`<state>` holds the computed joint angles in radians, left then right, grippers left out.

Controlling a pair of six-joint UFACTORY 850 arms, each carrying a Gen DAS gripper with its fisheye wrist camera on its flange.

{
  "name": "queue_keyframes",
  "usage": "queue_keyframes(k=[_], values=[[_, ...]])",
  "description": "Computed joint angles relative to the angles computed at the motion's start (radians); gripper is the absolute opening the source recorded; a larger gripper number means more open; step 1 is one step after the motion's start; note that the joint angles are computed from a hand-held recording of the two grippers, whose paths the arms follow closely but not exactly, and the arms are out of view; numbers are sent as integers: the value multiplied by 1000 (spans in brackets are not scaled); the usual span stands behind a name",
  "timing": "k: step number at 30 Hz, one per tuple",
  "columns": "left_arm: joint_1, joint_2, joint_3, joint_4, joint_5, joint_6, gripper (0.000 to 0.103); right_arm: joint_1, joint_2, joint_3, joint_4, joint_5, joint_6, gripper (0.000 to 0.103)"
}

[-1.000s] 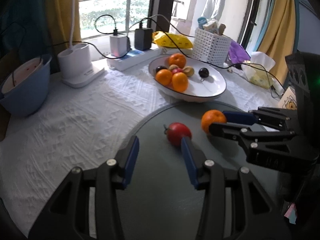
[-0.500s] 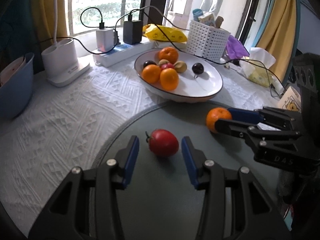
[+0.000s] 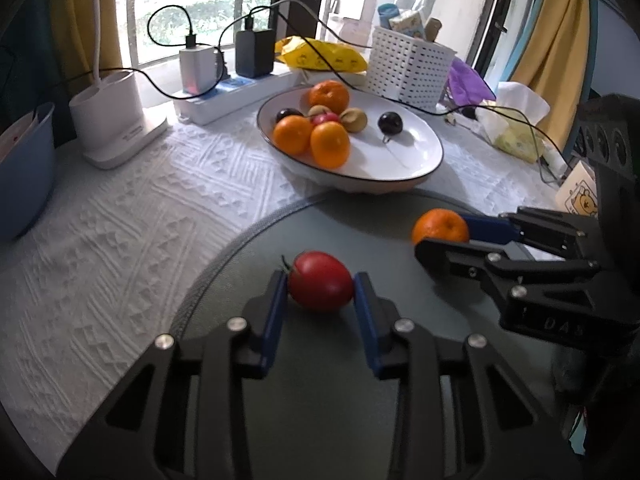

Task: Organize fruits
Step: 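Grasp the red tomato with the left gripper while the right gripper grasps the orange, then carry the tomato and orange onto the white plate and open both grippers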

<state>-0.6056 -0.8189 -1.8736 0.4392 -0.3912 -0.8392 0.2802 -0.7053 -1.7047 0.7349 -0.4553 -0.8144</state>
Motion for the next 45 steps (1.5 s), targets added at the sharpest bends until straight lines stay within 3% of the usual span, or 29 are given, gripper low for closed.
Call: queue_keyframes(k=[9, 20, 36, 45], values=[[-8, 9, -10, 26, 8, -4, 35, -16, 24, 19, 47, 27, -34, 42], [-14, -34, -113, 35, -17, 52, 35, -38, 23, 1, 70, 52, -49, 42], [2, -193, -387, -91, -93, 228, 35, -59, -46, -111, 41, 44, -9, 42], [13, -339, -633, -179, -195, 334, 35, -64, -102, -195, 13, 20, 31, 42]])
